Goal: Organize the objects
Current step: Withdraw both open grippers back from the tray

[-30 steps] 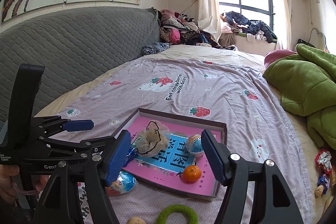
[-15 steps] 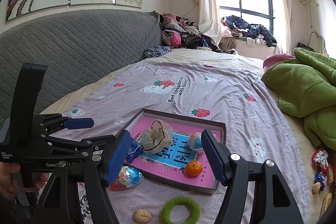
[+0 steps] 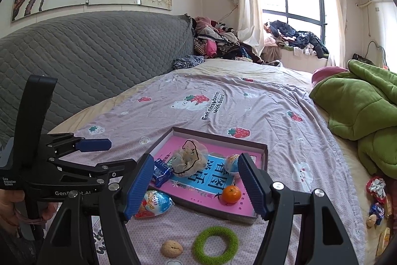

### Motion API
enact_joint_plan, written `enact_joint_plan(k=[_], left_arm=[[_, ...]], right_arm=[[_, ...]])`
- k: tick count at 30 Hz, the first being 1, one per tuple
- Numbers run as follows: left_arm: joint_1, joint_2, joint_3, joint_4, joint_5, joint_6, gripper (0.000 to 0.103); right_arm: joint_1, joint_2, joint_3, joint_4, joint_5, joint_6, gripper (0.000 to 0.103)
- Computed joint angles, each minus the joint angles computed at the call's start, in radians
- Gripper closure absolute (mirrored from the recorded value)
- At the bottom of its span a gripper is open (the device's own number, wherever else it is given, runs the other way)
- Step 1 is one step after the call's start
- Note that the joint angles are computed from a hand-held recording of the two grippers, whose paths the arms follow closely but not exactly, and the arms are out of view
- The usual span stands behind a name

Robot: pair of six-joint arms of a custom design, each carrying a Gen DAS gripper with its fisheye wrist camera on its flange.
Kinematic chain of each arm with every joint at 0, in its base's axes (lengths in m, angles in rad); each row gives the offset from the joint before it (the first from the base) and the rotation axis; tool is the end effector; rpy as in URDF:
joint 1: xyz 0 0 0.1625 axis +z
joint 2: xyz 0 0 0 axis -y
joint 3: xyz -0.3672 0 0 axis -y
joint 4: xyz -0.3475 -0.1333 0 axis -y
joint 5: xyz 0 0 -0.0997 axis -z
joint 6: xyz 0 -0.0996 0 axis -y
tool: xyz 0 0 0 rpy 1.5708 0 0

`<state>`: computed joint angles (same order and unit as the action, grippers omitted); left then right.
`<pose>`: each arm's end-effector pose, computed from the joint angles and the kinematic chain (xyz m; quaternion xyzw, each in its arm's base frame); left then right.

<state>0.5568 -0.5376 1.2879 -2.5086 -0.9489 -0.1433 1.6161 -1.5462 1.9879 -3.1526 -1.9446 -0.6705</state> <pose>-0.4784 -0.5232 0.0526 0.3738 0.8715 -0.2412 0.2063 0.1172 -0.4442 0.4329 0.1959 -0.8099 0.4565 0.3119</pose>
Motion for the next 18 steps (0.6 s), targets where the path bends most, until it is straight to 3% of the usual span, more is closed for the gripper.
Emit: enact_joint_plan(k=[18], left_arm=[[0.008,-0.047,0.104,-0.039,-0.010,-0.032,0.032]], right_arm=[[-0.029,-0.058,0.051,0.019,0.010,0.036,0.034]])
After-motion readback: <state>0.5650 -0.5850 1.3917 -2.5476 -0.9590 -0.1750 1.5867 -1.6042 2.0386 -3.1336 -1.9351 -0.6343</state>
